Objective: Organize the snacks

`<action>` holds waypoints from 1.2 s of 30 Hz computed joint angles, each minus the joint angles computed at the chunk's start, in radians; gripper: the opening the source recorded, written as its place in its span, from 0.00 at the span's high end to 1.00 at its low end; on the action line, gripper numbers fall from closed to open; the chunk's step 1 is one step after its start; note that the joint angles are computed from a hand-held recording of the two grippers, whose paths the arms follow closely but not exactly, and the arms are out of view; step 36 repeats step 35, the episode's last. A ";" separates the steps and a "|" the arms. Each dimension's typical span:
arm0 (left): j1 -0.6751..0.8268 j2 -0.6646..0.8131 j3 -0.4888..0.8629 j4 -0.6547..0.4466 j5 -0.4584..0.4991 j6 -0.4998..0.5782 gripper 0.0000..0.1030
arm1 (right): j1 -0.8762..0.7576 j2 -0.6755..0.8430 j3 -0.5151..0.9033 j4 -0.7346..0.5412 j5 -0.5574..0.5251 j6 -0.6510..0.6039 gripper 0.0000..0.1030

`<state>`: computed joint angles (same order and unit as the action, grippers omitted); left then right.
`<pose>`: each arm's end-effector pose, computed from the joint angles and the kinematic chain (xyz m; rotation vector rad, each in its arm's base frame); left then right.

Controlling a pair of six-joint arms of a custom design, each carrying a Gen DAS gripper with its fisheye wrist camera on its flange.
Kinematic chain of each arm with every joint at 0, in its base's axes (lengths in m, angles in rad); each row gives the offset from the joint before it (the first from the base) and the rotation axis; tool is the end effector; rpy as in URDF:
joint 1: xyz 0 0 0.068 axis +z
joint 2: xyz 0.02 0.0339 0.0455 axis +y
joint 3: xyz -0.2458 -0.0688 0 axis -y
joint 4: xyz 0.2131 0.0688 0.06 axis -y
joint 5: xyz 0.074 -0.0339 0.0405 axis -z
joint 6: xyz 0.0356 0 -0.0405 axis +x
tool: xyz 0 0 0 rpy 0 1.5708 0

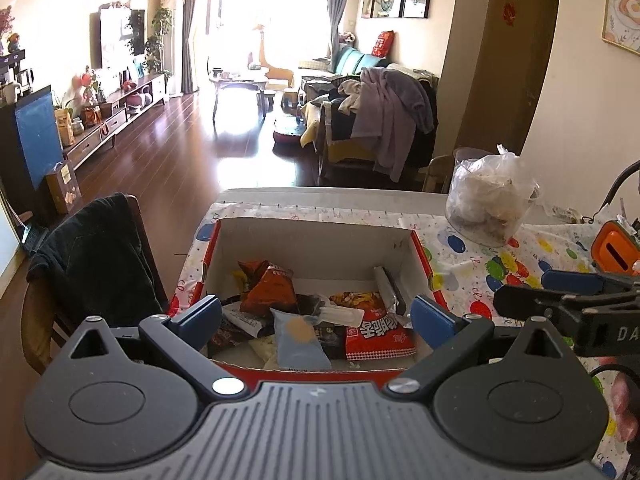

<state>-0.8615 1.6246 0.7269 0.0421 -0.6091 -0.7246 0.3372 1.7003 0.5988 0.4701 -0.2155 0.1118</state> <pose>0.1982 -0.1997 0.1518 -0.1085 2.2378 -0.1016 0.2706 0.1029 0.1301 -0.3716 2.1969 0.4860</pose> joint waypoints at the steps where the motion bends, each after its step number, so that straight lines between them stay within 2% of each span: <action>1: -0.002 -0.006 -0.006 0.001 0.000 -0.003 0.01 | 0.004 0.002 0.000 0.000 0.006 0.001 0.00; 11: -0.030 -0.018 -0.018 0.005 -0.019 -0.021 0.01 | 0.028 -0.002 -0.018 0.032 0.053 -0.011 0.00; 36: -0.055 -0.012 -0.043 0.009 0.011 -0.092 0.01 | 0.023 0.001 -0.035 0.024 0.048 -0.021 0.00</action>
